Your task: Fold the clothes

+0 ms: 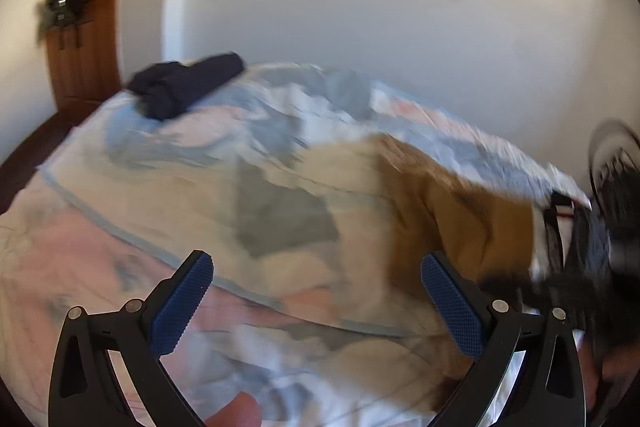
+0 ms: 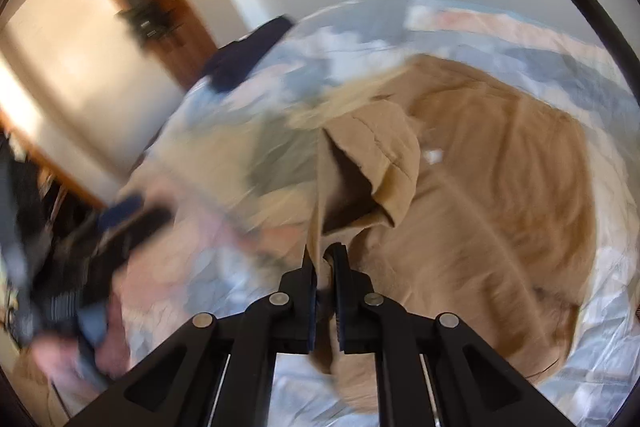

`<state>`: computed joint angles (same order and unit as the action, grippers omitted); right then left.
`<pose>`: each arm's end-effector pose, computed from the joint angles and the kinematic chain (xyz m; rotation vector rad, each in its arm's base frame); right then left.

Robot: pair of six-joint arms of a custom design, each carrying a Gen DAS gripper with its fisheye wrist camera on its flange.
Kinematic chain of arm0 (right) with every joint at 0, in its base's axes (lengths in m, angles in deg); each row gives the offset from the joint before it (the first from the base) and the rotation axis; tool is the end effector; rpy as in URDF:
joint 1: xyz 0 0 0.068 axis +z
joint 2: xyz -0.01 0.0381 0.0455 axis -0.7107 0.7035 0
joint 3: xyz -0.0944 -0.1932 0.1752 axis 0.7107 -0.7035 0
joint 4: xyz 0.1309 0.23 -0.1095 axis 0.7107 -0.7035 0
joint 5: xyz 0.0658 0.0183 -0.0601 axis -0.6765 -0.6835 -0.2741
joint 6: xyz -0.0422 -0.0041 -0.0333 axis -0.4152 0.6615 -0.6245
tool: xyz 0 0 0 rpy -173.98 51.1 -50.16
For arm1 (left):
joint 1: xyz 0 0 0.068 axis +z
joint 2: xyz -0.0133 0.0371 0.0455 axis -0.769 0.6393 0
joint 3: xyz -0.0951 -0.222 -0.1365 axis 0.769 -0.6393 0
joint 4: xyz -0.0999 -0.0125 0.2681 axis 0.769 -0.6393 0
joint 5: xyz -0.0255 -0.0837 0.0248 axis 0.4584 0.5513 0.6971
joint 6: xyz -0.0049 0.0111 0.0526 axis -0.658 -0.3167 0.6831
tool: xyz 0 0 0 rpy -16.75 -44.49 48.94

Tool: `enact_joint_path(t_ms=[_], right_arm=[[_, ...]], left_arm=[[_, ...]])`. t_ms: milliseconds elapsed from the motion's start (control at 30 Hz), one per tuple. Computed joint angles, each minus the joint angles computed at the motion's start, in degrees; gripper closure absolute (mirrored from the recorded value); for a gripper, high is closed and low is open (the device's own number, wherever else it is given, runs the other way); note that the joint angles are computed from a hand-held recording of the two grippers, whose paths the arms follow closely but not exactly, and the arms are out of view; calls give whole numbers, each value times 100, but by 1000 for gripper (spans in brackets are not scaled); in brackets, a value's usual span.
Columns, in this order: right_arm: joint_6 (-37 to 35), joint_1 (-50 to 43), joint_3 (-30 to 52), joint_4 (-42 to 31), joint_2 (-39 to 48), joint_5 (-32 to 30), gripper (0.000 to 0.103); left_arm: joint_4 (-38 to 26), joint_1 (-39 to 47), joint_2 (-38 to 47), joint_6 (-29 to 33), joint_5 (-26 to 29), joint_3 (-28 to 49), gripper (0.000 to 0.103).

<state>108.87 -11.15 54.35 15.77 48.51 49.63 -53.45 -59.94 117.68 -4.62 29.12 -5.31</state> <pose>0.2885 0.1956 0.2123 0.0106 2.5567 0.4880 0.3461 -0.0661 0.2243 0.1848 2.3105 -0.3664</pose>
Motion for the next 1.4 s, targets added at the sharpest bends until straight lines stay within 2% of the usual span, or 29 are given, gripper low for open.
enact_joint_path(t_ms=[133, 333, 500, 533, 567, 633, 667, 733, 800, 867, 900, 967, 1033, 1167, 1233, 1333, 1400], right_arm=[[417, 502, 282, 60, 479, -265, 96], [929, 1090, 988, 285, 1697, -830, 94], [1115, 1183, 1466, 366, 2628, -1182, 85], [1152, 1154, 1427, 419, 2679, -1212, 78], [1217, 1124, 1391, 398, 2695, -1218, 56], [1257, 1111, 1211, 439, 2524, -1159, 31], [1278, 1126, 1107, 448, 2385, -1094, 24], [1294, 1165, 684, 508, 1818, -769, 25], [1300, 1118, 240, 545, 1109, -372, 20], [1286, 963, -309, 416, 204, 117, 2], [1253, 830, -478, 223, -92, 319, 0], [1139, 453, -772, -198, -597, 663, 0], [991, -216, -1073, -549, -950, 738, 0], [376, -1782, -1688, -390, -1305, 796, 1], [113, -2548, -1842, 40, -1127, 622, 3], [-58, -3275, -1806, 584, -606, -165, 23], [-172, -3499, -1616, 812, -79, -677, 24]], left_arm=[[-526, 582, 83, -191, 224, 454, 0], [-648, 1242, 84, -336, 473, 669, 0], [-730, 1367, 381, -505, 569, 805, 0], [-780, 1310, 454, -463, 550, 821, 0], [-816, 1253, 505, -409, 532, 826, 0], [-847, 1095, 595, -303, 444, 817, 0], [-838, 1020, 600, -276, 396, 783, 0], [-831, 844, 619, -199, 264, 730, 0], [-783, 664, 652, -115, 110, 661, 0], [-717, 434, 708, 15, -35, 571, 0], [-672, 313, 738, 93, -92, 522, 0], [-463, -27, 767, 267, -289, 323, 0], [-286, -394, 810, 399, -577, 132, 0], [-34, -1069, 1020, 596, -999, -146, 0], [216, -1410, 1102, 798, -1068, -351, 0], [579, -1851, 1226, 1062, -1248, -580, 0], [594, -2052, 1420, 1220, -1369, -552, 0]])
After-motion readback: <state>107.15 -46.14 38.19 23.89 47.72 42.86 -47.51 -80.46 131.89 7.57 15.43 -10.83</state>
